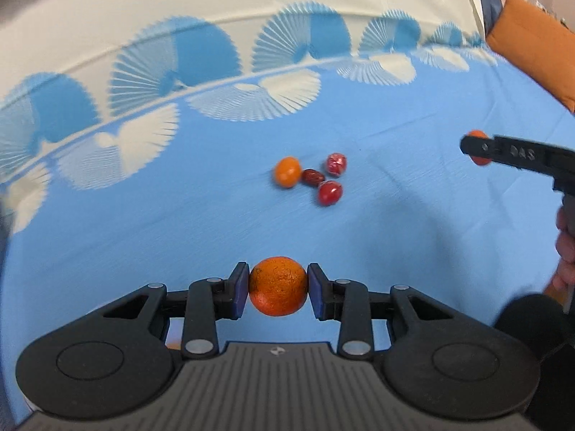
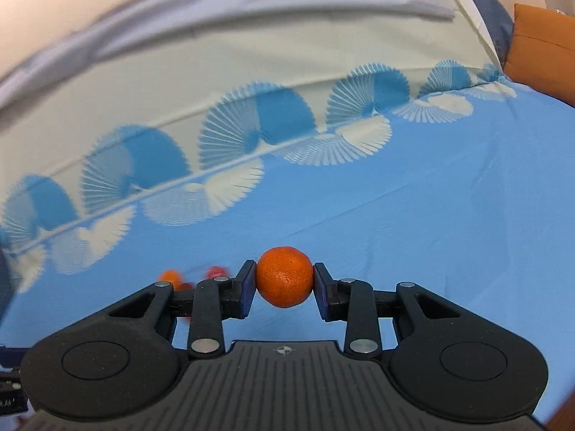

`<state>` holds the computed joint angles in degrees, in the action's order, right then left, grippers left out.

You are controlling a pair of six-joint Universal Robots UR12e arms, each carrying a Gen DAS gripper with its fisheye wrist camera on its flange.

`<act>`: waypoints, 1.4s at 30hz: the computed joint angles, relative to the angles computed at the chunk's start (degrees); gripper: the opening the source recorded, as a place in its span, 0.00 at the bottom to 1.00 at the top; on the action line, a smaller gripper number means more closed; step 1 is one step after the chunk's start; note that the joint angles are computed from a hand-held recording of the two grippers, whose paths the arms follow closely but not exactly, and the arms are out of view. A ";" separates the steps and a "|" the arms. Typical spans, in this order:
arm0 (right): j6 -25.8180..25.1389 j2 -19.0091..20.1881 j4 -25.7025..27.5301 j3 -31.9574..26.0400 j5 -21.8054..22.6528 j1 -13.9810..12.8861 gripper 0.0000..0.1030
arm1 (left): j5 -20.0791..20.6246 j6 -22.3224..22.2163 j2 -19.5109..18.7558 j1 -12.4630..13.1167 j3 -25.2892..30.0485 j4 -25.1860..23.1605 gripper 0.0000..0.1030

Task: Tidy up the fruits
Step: 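Carry both tangerines from the cluster over the light blue plate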

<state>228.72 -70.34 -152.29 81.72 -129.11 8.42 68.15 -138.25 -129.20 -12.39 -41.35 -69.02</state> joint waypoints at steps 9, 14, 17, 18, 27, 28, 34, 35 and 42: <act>-6.87 -0.57 -0.82 -3.09 5.44 6.21 0.34 | 0.02 -2.79 8.90 5.00 -9.41 2.88 0.38; -11.02 0.56 -1.06 -6.23 7.94 9.77 0.34 | -0.53 -3.44 12.35 7.51 -13.62 3.56 0.38; -13.02 1.40 -0.80 -7.99 8.66 11.68 0.34 | -1.16 -4.01 14.27 9.01 -16.30 5.37 0.38; -13.36 1.70 -0.41 -8.56 8.62 12.19 0.34 | -1.28 -4.30 14.70 9.41 -16.91 5.99 0.38; -21.38 4.24 1.54 -13.07 4.03 16.80 0.34 | -4.42 -5.87 17.38 12.53 -20.47 8.22 0.37; -21.80 4.35 1.46 -13.26 3.40 17.11 0.34 | -4.82 -6.00 17.58 12.76 -20.76 8.65 0.37; -22.51 5.29 3.37 -15.08 0.66 18.18 0.34 | -6.67 -6.24 18.68 14.16 -22.56 11.65 0.38; -23.10 5.50 3.57 -15.45 0.50 18.31 0.34 | -6.94 -6.35 18.73 14.36 -22.63 11.75 0.38; -25.93 6.32 4.36 -16.83 0.37 18.84 0.34 | -7.91 -7.95 19.30 15.35 -23.94 13.82 0.38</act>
<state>202.79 -64.02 -147.93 64.89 -128.74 27.26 60.24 -146.20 -109.90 2.96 -65.29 -55.20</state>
